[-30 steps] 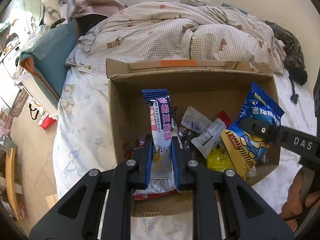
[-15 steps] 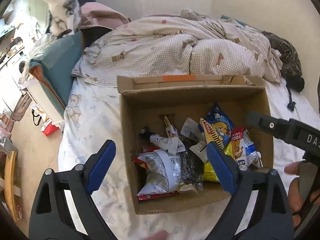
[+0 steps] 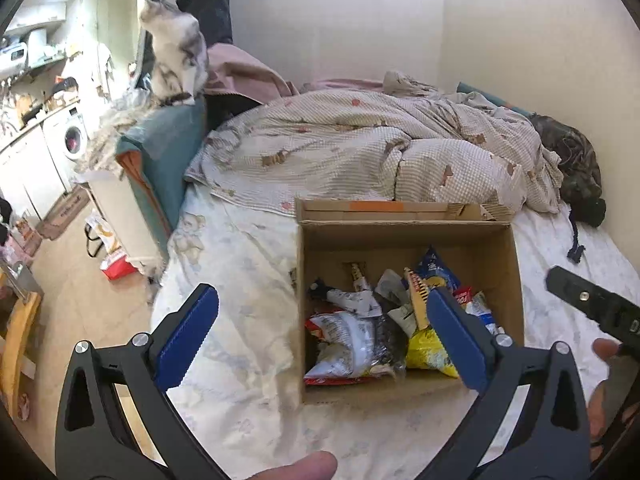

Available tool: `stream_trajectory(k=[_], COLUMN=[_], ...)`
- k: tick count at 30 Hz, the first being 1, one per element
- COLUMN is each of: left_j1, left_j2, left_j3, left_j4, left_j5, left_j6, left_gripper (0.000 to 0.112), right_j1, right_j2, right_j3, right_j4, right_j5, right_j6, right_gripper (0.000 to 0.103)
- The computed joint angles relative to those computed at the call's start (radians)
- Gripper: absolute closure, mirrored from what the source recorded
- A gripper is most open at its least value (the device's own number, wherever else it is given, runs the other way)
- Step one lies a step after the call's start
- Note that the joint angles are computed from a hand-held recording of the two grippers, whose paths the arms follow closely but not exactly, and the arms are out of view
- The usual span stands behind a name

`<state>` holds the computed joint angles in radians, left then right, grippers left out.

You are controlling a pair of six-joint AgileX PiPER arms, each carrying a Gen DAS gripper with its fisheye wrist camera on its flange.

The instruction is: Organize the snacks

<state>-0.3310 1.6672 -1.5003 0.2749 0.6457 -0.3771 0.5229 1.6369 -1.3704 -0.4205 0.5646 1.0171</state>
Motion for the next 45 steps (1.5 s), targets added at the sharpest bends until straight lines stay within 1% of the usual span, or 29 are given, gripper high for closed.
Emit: stream_trajectory(k=[3,9,11,13,17,22,25,27,29,32,34,35,37,40,42,45], left_j1=[0.008,0.012,0.0,-0.014,-0.041,-0.057,-0.064,-0.068,-0.085,-0.11,-0.17,-0.194,-0.199,-0.184,-0.167,-0.161], left_j2=[-0.052,-0.168,-0.209,-0.245,-0.325,-0.413,-0.482,-0.501,-0.512,-0.495,-0.489,-0.494,-0.5,-0.498,-0.492,-0.487], left_j3=[0.057,0.175,0.214,0.253,0.336,0.413,0.473,0.493,0.514,0.515,0.521,0.527,0.533,0.532,0.524,0.52], left_j4=[-0.017,-0.033,0.017,0.061,0.133,0.129,0.152,0.168,0.217,0.246,0.384,0.425,0.408,0.358,0.322,0.317], left_j5=[-0.008,-0.024,-0.021,-0.025,-0.023,0.001,-0.008,-0.013,-0.016,-0.013,0.018,0.022,0.006,-0.01,-0.014,-0.01], left_j6=[0.003,-0.001,-0.041,-0.074,-0.127,-0.159,-0.216,-0.24,-0.293,-0.315,-0.437,-0.469,-0.452,-0.409,-0.379,-0.38], left_gripper=[0.01,0.01,0.01,0.01,0.01,0.01,0.01,0.01,0.01,0.01,0.01,0.01,0.01,0.01,0.01,0.01], right_j1=[0.038,0.115,0.158,0.186,0.27,0.365,0.425,0.468,0.506,0.53,0.537,0.536,0.532,0.539,0.535,0.527], right_j2=[-0.049,-0.136,-0.159,-0.173,-0.196,-0.217,-0.213,-0.209,-0.197,-0.172,-0.157,-0.15,-0.14,-0.129,-0.128,-0.125], right_j3=[0.042,0.137,0.159,0.172,0.194,0.227,0.23,0.233,0.232,0.219,0.208,0.202,0.193,0.187,0.188,0.186], right_j4=[-0.093,-0.228,-0.292,-0.315,-0.394,-0.468,-0.508,-0.542,-0.58,-0.61,-0.617,-0.612,-0.593,-0.603,-0.603,-0.593], right_j5=[0.043,0.094,0.129,0.149,0.22,0.283,0.341,0.376,0.404,0.418,0.424,0.418,0.408,0.422,0.416,0.408], right_j6=[0.064,0.216,0.272,0.289,0.334,0.44,0.479,0.505,0.529,0.529,0.524,0.518,0.503,0.498,0.502,0.501], right_gripper=[0.0,0.0,0.0,0.0,0.0,0.0,0.0,0.0,0.0,0.0,0.0,0.0,0.0,0.0,0.0,0.0])
